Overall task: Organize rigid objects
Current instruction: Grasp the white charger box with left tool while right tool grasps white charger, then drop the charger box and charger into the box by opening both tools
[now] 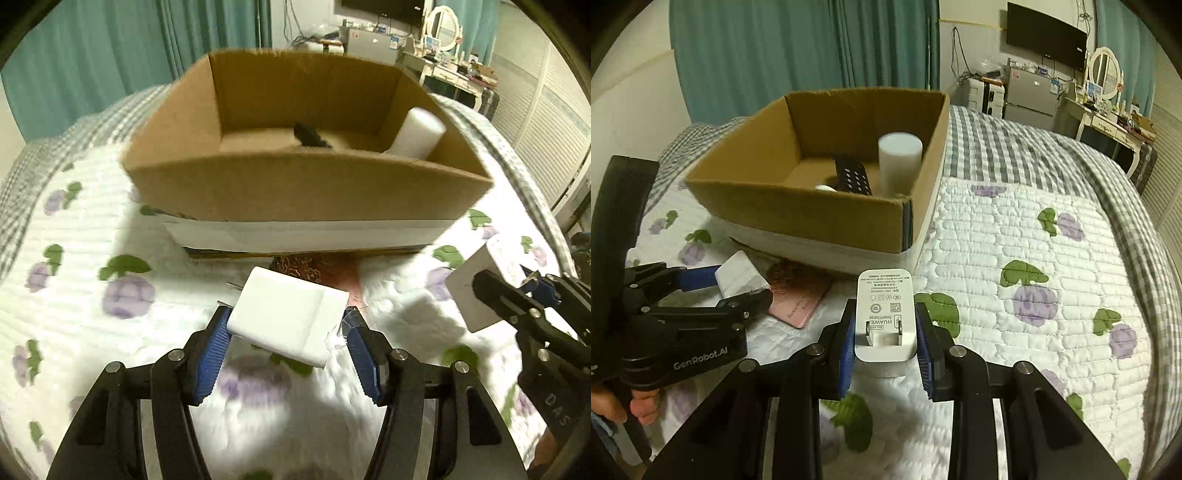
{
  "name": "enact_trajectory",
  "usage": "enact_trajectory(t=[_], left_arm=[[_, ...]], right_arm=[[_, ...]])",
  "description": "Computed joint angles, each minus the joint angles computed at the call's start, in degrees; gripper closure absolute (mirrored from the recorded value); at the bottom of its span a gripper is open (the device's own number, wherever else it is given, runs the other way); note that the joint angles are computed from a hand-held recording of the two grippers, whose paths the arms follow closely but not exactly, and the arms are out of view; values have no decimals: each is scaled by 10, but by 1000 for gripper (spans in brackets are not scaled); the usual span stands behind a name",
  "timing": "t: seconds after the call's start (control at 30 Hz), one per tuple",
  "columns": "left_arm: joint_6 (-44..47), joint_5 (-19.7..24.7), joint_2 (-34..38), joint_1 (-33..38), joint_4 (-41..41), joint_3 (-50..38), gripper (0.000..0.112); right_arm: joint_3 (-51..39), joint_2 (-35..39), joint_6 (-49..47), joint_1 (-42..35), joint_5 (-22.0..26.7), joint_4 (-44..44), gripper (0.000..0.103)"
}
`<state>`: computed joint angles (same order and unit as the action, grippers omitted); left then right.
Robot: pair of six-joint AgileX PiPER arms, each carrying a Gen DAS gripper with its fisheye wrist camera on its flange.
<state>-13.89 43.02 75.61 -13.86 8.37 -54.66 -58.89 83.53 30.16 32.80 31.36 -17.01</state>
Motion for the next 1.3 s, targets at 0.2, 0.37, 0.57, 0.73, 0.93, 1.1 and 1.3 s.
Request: enact_trajectory(t=[0.2,0.37,0.57,0.73,0.93,1.1,1.3], left_arm=[[41,72,-88,16,-16,-48,50],[20,109,-92,-10,4,-131,50],[34,133,-93,-8,-1,-226,50],[63,108,-44,18,-15,-289,50],[88,63,66,42,-14,-354,50],[109,24,174,59,-15,-391,50],[98,0,277,65,-5,-409,50]], right_arm=[[-6,-58,10,31,46,0,75],[-50,-102,37,68,111,-36,75],[-151,-122,21,87,179,-52,75],[-255,-83,-52,64,200,-28,75],[-358,16,-143,9,173,35,75],[-426,130,-211,-46,140,103,76],[-517,277,-257,-100,149,175,76]])
